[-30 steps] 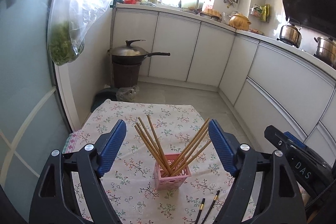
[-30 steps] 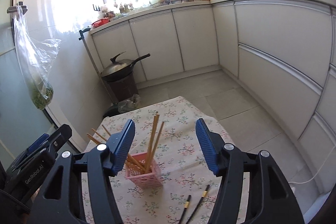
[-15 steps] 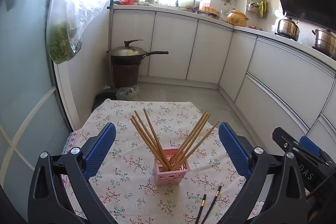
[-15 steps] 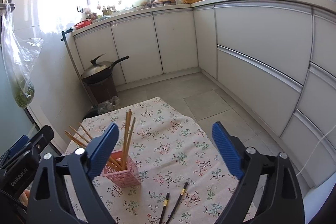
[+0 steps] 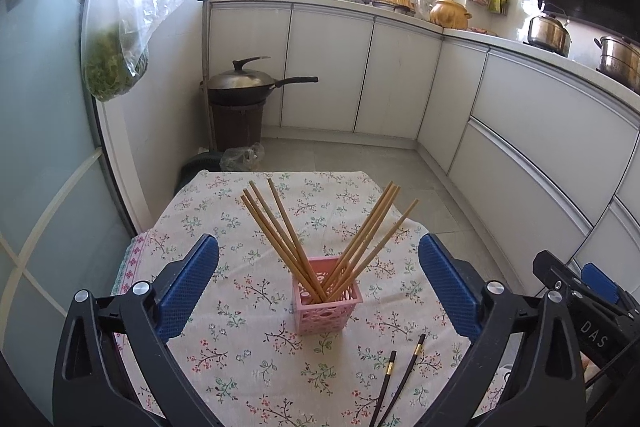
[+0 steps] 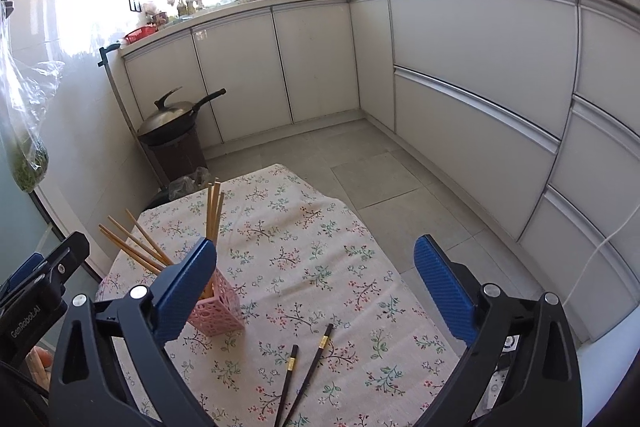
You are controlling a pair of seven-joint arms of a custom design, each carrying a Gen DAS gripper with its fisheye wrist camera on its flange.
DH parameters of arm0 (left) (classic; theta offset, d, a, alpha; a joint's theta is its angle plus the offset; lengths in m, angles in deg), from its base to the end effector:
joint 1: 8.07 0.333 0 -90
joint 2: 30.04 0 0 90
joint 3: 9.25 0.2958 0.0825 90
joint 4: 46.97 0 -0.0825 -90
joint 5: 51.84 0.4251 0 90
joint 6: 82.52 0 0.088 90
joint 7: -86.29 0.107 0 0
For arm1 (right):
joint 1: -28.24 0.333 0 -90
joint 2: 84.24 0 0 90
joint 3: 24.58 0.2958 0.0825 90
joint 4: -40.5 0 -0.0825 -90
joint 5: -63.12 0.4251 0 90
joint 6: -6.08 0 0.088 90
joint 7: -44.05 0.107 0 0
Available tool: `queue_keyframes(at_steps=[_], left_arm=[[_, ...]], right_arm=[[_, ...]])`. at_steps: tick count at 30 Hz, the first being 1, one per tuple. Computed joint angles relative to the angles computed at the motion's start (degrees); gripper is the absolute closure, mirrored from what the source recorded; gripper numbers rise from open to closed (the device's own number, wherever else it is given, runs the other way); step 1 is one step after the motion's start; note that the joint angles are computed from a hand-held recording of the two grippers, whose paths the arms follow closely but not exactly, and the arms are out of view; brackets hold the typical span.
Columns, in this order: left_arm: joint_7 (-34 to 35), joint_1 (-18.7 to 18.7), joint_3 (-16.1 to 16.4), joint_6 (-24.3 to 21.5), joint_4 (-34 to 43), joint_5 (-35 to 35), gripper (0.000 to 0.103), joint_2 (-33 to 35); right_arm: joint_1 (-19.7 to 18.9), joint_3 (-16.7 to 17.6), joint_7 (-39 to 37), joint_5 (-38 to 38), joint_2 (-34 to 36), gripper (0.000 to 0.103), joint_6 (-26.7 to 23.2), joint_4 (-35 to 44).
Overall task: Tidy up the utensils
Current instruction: 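Pull both open tools back from the pink holder, then move the left tool to the black chopsticks and grasp one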
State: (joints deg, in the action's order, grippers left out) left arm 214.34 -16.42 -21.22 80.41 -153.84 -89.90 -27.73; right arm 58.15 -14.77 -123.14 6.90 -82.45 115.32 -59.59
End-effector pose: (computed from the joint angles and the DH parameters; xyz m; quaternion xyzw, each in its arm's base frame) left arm 0.6285 -0.1959 0.5609 -0.4571 0.7457 -0.4373 0.2091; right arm 0.5253 0.3570 0.5557 -0.3277 0.8279 -0.3797 0.2511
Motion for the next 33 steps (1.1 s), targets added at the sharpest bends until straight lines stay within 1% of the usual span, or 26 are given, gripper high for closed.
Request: queue_keyframes(at_steps=[7,12,14,21,22,25,27,28,29,31,33], left_arm=[[-0.5,-0.4,0.0,-0.6,-1.2,3.5,0.007,-0.1],[-3.1,-0.5,0.1,-3.0,-0.8,8.4,0.007,0.9],[-4.8,-0.6,0.1,-4.3,-0.4,11.2,0.007,1.7],[-9.6,-1.3,-0.4,-8.4,0.4,21.6,0.007,4.4],[-10.1,-1.5,-0.5,-9.7,0.8,22.7,0.007,5.0],[-11.4,-1.7,-0.8,-15.8,3.4,25.0,0.007,7.3],[-12.5,-1.9,-1.1,-21.8,6.5,25.9,0.007,9.9],[-13.1,-2.0,-1.2,-23.9,7.7,26.3,0.007,10.8],[-14.2,-2.3,-1.2,-27.1,9.9,27.0,0.007,12.8],[-16.7,-2.8,-1.2,-30.9,12.9,28.1,0.007,15.7],[-19.9,-3.1,-1.2,-36.3,17.7,28.5,0.009,19.8]], right_arm=[[-0.1,0.4,0.1,1.9,-1.2,0.007,0.3,-1.8],[-0.3,1.0,-0.6,5.1,-2.6,0.007,1.7,-4.6],[-0.4,1.2,-1.0,7.0,-3.1,0.007,2.6,-5.9],[-1.8,1.3,-1.2,15.7,-6.3,0.007,8.4,-12.4],[-2.1,1.4,-0.8,16.6,-6.8,0.007,8.9,-13.3],[-2.9,1.6,0.3,19.3,-8.5,0.007,10.2,-16.0],[-3.7,1.6,1.1,21.3,-9.8,0.007,11.9,-18.0],[-4.0,1.5,1.3,22.3,-10.4,0.007,13.0,-18.9],[-4.4,1.5,1.4,23.4,-11.0,0.007,14.1,-19.9],[-5.2,1.3,1.9,25.8,-12.2,0.007,17.0,-22.1],[-6.0,1.3,2.3,27.7,-13.1,0.007,19.6,-24.0]])
